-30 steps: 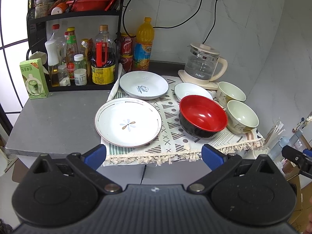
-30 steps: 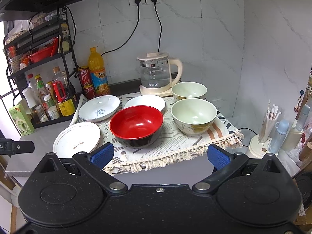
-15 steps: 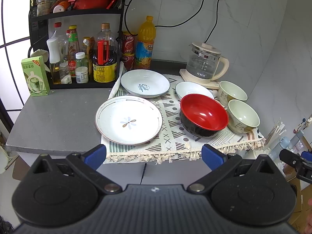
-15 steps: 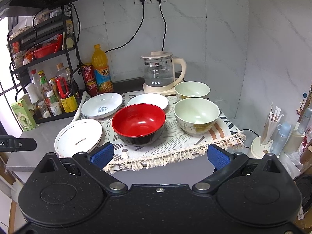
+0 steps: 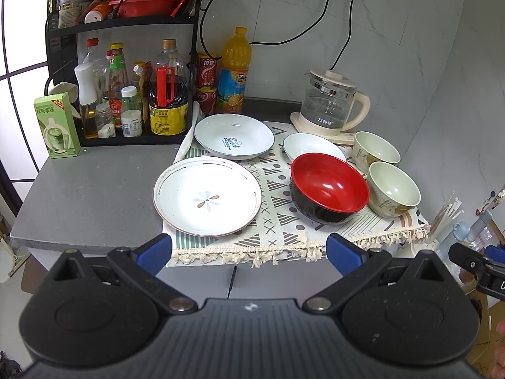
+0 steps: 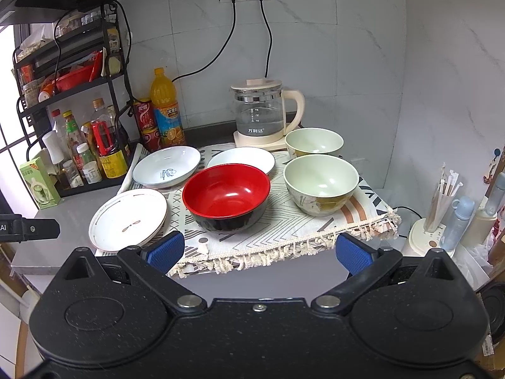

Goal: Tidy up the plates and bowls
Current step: 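Move both tools toward the bowls on the patterned mat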

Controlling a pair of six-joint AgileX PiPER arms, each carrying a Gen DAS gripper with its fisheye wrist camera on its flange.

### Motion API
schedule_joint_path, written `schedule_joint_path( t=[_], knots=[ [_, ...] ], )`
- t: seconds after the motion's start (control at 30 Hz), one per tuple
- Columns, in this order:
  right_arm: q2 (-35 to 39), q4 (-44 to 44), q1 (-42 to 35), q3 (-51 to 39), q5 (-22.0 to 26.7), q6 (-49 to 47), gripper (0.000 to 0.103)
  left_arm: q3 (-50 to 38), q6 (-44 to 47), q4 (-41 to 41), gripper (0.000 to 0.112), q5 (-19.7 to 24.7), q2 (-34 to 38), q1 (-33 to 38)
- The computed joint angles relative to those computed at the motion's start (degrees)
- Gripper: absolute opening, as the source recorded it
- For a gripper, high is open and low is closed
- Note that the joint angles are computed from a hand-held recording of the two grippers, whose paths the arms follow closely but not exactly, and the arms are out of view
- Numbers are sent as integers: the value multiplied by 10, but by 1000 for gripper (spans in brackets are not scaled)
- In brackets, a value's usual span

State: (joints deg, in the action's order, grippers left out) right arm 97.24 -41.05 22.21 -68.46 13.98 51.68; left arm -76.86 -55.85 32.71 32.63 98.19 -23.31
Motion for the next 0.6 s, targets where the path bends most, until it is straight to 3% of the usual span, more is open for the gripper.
schedule_joint_path(
  t=[0.4,0.6],
  knots=[
    [4,12,3,-4,4,-7,103,-28,1,-4,103,18,16,-9],
    [15,69,-9,-21,4,-68,103,-52,17,-16,103,24,34,-10]
  ],
)
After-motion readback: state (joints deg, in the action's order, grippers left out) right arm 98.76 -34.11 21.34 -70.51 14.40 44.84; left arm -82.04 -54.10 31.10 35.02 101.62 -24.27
